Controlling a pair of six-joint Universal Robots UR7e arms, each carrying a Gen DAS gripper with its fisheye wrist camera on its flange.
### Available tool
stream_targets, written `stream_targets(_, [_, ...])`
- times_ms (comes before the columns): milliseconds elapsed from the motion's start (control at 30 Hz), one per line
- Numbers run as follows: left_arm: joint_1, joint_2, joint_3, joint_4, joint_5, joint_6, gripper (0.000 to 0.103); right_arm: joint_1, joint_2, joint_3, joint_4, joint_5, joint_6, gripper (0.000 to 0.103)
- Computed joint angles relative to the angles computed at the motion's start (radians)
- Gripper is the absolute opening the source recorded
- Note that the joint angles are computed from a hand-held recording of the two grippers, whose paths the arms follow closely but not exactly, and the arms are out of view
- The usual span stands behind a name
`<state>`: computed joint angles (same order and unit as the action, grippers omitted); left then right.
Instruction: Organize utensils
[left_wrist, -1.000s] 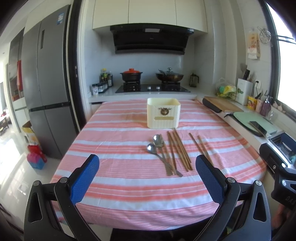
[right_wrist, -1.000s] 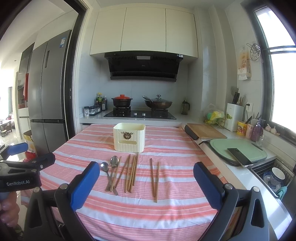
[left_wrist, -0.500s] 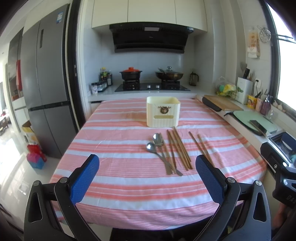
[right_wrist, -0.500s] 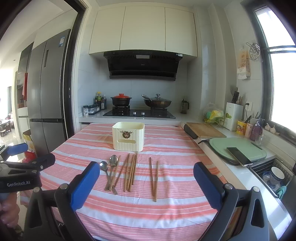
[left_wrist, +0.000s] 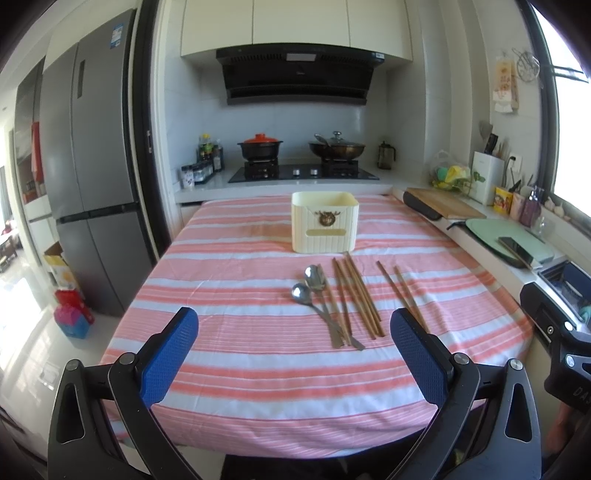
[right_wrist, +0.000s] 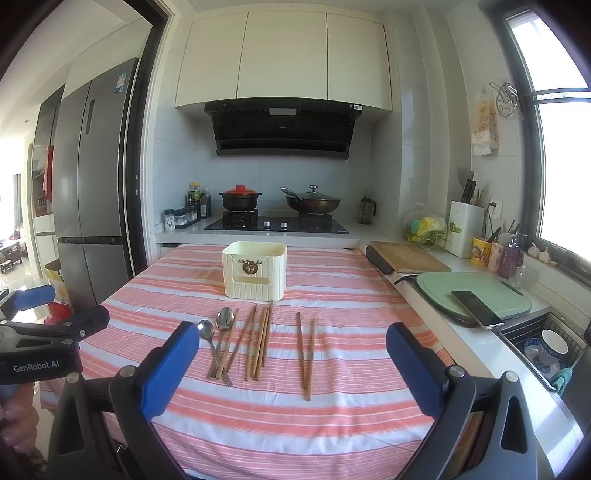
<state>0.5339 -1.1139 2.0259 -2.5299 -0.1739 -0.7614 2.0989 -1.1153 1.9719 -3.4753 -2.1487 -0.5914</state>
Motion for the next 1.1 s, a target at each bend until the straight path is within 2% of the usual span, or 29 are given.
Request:
stream_targets(533, [0.003, 0.016, -0.002, -0.047, -0.01, 0.042, 0.103, -0.003, -0.003, 0.0, 0.002, 0.0, 0.001, 0.103])
stream_targets(1100, [0.002, 0.006, -0.004, -0.001, -0.02, 0.006, 0.103, -0.004, 0.002, -0.001, 0.02, -0.006, 0.013, 0.103])
